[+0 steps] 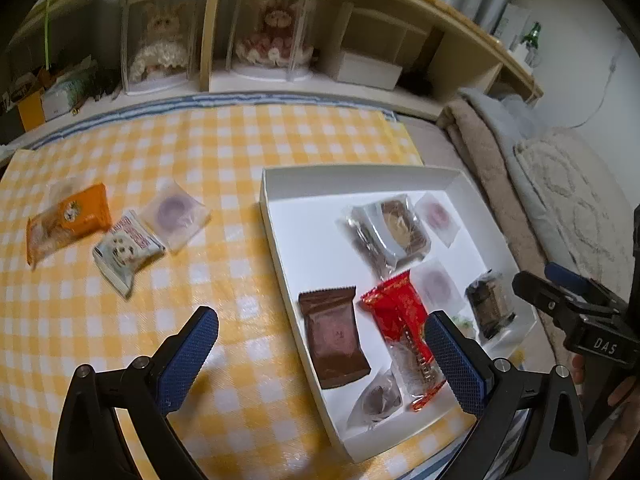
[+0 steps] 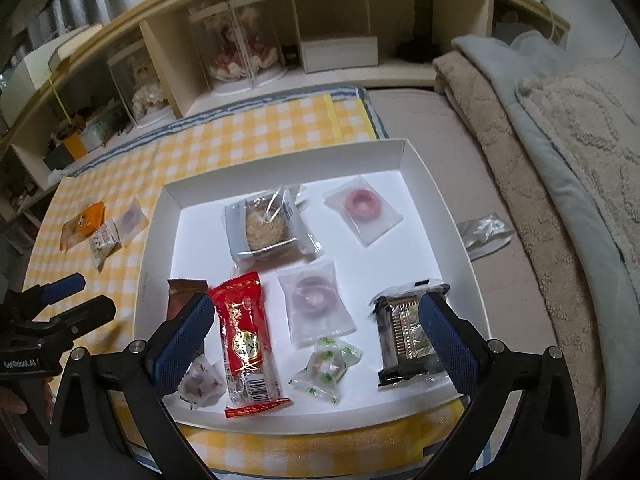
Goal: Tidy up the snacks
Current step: 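Move both open tools back over the remaining snacks on the tablecloth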
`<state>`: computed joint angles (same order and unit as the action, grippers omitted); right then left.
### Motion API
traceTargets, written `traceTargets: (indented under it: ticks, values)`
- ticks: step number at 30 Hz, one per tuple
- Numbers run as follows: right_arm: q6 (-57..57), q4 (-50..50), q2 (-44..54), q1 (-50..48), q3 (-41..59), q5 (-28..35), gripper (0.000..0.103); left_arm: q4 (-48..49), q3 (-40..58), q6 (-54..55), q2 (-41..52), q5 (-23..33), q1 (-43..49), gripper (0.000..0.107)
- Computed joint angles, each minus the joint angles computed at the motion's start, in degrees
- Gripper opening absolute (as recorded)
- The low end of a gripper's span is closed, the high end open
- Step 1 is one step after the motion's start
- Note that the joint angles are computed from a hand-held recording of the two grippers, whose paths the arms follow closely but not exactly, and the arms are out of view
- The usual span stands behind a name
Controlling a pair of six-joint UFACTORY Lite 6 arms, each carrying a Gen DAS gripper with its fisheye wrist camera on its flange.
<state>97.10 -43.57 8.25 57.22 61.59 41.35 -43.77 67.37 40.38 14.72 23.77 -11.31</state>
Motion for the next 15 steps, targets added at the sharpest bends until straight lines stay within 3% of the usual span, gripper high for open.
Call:
traceTargets:
  ticks: [15]
  values:
    - [2.63, -6.21, 2.10, 5.41, 9.90, 8.33, 0.103, -2.30, -2.05, 7.98, -12.80, 9.96, 10.71, 0.103]
